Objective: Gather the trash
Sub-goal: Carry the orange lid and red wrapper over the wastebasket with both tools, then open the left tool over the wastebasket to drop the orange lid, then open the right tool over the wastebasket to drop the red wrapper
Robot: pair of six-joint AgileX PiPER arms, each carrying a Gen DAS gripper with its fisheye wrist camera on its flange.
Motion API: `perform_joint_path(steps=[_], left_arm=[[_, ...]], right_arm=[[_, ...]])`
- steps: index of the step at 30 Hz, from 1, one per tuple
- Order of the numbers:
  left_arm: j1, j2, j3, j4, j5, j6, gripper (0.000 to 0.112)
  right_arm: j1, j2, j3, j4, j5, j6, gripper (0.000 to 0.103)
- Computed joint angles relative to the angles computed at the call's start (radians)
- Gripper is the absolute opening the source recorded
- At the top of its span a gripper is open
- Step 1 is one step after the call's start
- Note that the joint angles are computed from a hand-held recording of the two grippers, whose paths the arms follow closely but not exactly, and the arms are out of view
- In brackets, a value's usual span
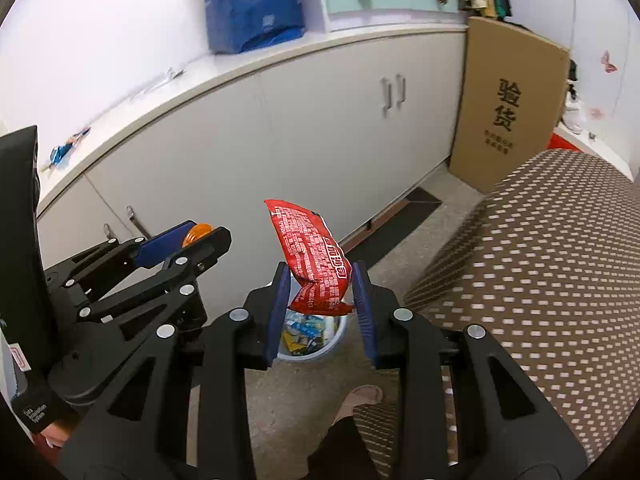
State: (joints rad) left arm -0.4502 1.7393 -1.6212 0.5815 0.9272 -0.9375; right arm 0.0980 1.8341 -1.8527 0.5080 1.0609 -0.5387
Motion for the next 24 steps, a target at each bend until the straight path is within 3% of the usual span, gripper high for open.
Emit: perform_joint_path(steps=[7, 16, 17, 18, 19, 24], left_arm=[[0.095, -0.022, 0.1, -0.056, -0.069, 0.028, 0.029], [0.187, 0.026, 0.091, -0.151, -0.103, 0.109, 0.03], [0.199, 0.036, 0.082, -0.171, -0.098, 0.12, 0.035], [0.22, 0.055, 0.059, -0.204, -0.075, 0.136, 0.052], [0.22, 0.059, 0.056, -0.203, -0.072, 0.12, 0.062], [0.253, 0.043, 0.102, -0.229, -0.109, 0.093, 0.064]], right_arm=[[0.081, 0.025, 0.046, -0.027, -0.057, 0.023, 0.032], [0.12, 0.053, 0.082, -0.033, -0.146, 0.052, 0.032], [0.122, 0.056, 0.084, -0.031, -0.153, 0.052, 0.032], [0.122, 0.059, 0.087, -0.027, -0.158, 0.053, 0.032], [0.122, 0.064, 0.087, -0.026, -0.162, 0.057, 0.032], [0.124, 0.083, 0.081, -0.03, -0.165, 0.069, 0.032]])
